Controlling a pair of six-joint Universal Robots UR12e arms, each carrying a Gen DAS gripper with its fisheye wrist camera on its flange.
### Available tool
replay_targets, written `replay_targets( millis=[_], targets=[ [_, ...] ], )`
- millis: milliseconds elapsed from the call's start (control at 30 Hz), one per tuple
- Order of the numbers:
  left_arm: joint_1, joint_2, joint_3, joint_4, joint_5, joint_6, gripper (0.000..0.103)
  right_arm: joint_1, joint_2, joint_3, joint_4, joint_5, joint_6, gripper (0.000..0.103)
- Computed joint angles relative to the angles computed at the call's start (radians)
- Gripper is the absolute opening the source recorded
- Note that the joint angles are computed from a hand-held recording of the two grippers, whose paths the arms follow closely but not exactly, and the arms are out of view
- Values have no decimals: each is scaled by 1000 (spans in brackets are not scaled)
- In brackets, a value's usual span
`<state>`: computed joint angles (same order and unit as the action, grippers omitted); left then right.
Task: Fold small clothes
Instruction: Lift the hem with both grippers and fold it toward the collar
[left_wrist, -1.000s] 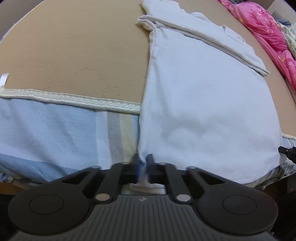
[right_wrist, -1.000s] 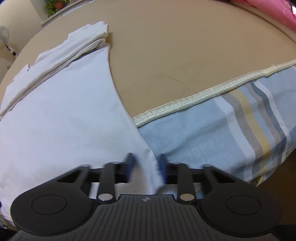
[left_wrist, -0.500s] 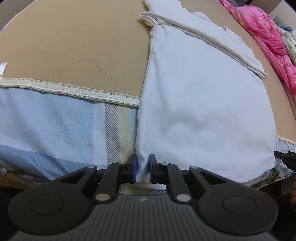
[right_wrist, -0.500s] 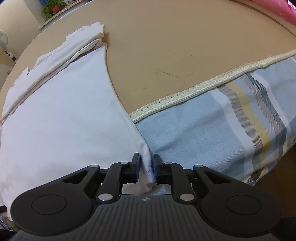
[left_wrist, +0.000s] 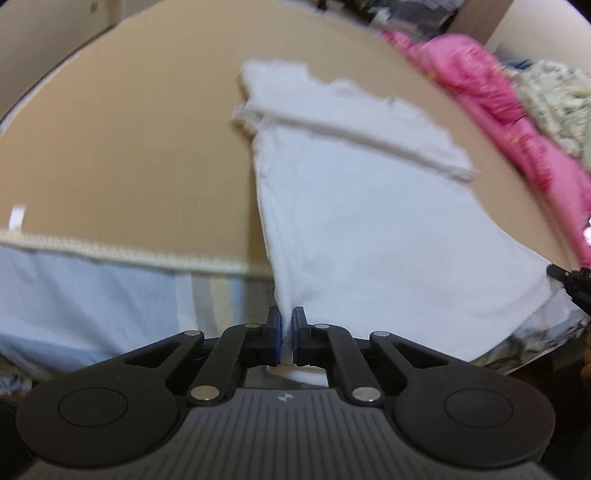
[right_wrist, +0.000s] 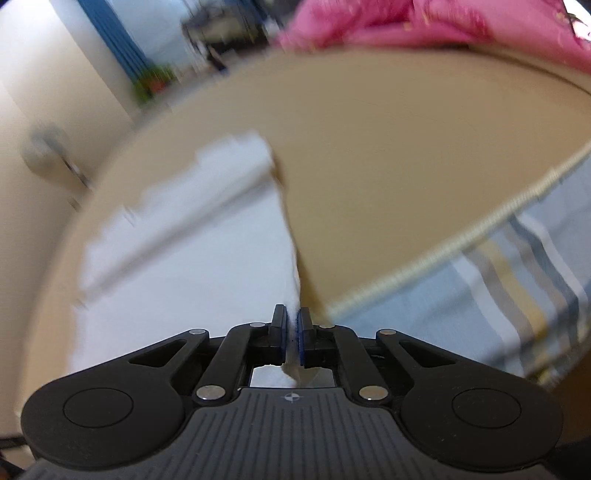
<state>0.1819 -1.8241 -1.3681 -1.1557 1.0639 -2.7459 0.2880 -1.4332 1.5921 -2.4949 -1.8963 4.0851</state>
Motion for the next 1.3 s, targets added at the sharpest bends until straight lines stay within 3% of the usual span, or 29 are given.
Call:
replay_targets(
  millis=[300, 500, 600, 700, 833, 1000, 1100, 1167, 1233, 1300],
  targets=[
    [106, 85, -50, 140, -303, -42, 5, 36, -55, 44, -288, -25, -64, 4],
    [197, 157, -81, 25, -435, -27, 5, 73, -120, 96, -375, -44, -45, 4],
    [209, 152, -72, -47, -431, -52, 5, 74, -140, 120, -386, -48, -22, 4],
    [174, 93, -34, -11, -385, -130, 5, 31, -131, 117, -357, 6, 34, 4],
    [96, -61, 128, -4, -292, -197, 5, -32, -56, 31, -284, 63, -18, 4],
    [13, -297, 428, -47, -185, -244, 7, -113, 101, -155, -125, 120, -94, 5],
    [-13, -402, 566, -69, -105, -335, 19, -139, 188, -261, -7, 114, -107, 6],
    [-4, -405, 535, 2, -114, -360, 50, -135, 214, -287, 53, 31, -62, 12],
    [-4, -408, 540, -40, -63, -354, 50, -132, 208, -249, 20, 13, -32, 14],
    [0, -401, 532, -33, -78, -295, 50, -149, 204, -238, 104, 97, -5, 16]
  ],
)
